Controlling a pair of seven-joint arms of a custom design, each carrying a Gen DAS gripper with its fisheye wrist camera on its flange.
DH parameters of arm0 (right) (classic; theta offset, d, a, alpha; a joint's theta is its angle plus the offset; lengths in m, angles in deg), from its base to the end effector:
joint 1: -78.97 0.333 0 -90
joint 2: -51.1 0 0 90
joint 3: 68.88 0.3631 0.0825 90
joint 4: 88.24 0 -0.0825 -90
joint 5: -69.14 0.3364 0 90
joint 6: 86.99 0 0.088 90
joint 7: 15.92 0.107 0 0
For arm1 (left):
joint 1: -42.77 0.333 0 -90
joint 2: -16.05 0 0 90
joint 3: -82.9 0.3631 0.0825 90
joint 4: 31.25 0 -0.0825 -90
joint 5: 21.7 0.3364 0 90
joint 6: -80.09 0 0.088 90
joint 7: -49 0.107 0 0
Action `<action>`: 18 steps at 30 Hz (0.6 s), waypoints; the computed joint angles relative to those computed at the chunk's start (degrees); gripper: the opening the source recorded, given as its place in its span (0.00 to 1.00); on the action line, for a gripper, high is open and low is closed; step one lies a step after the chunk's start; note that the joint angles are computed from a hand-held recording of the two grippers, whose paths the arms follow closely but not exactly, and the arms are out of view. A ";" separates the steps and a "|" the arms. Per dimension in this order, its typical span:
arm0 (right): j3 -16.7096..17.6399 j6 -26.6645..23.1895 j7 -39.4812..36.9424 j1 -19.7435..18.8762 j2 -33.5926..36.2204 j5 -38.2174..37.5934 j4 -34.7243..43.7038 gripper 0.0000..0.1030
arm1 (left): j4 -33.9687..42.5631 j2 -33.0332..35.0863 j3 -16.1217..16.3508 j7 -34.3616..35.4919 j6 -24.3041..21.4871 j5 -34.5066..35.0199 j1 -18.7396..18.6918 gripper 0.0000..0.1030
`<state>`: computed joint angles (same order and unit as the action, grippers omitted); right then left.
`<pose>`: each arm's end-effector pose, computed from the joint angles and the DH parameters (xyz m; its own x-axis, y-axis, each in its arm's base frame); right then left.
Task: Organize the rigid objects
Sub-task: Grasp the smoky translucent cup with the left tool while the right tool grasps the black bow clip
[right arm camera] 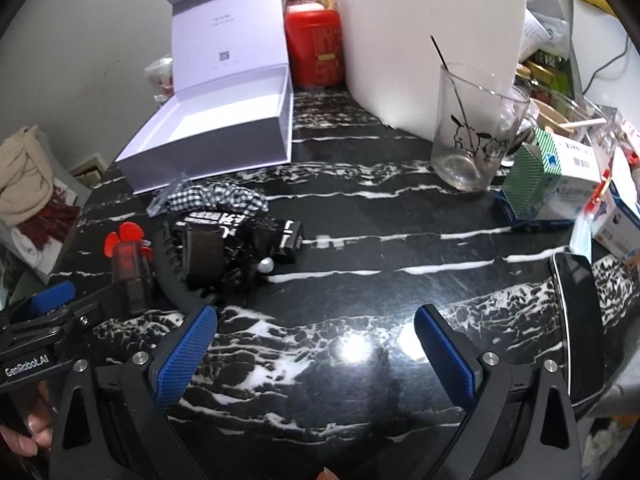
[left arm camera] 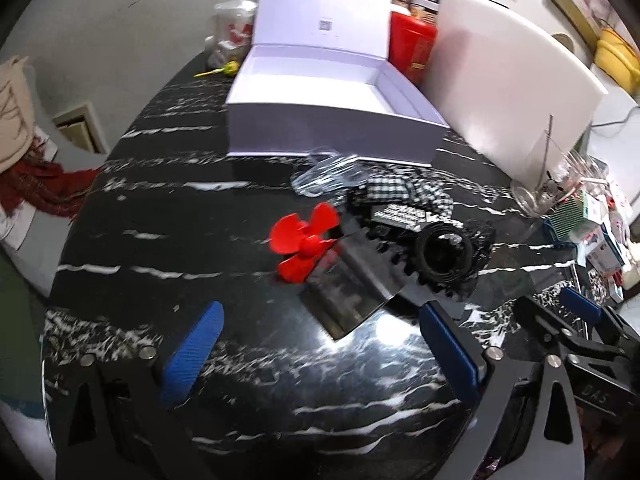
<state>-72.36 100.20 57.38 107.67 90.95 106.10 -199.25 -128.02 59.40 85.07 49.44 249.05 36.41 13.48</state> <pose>0.6105 0.2277 0.2643 0.1243 -0.9870 -0.1018 -0.8190 -0.0441 -0.5722 0.5884 -0.3702 0.2628 0.0650 -0.9850 0.1597 -0.8162 -0.1445 -0.5594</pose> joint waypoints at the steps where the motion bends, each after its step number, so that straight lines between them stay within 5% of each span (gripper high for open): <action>1: -0.52 -0.67 0.22 0.21 0.27 -0.04 0.49 0.98 | 0.37 0.22 -0.02 0.32 0.26 0.13 0.07 0.91; 4: -1.32 -2.58 0.79 0.29 0.86 -0.70 1.75 0.98 | 2.02 1.30 -0.65 2.58 1.23 -0.18 0.67 0.88; 10: -0.34 -5.45 1.28 -1.42 2.13 -2.92 4.49 0.89 | 5.34 4.02 -4.04 11.03 0.63 -6.07 3.09 0.61; 18: 10.10 -6.49 -4.81 -10.08 3.82 -3.52 8.01 0.74 | 5.35 4.56 -2.68 13.47 2.37 -9.52 2.84 0.49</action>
<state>-62.26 93.72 52.57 97.59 94.77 102.58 -191.24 -122.67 63.96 82.39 62.92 251.42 26.88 16.31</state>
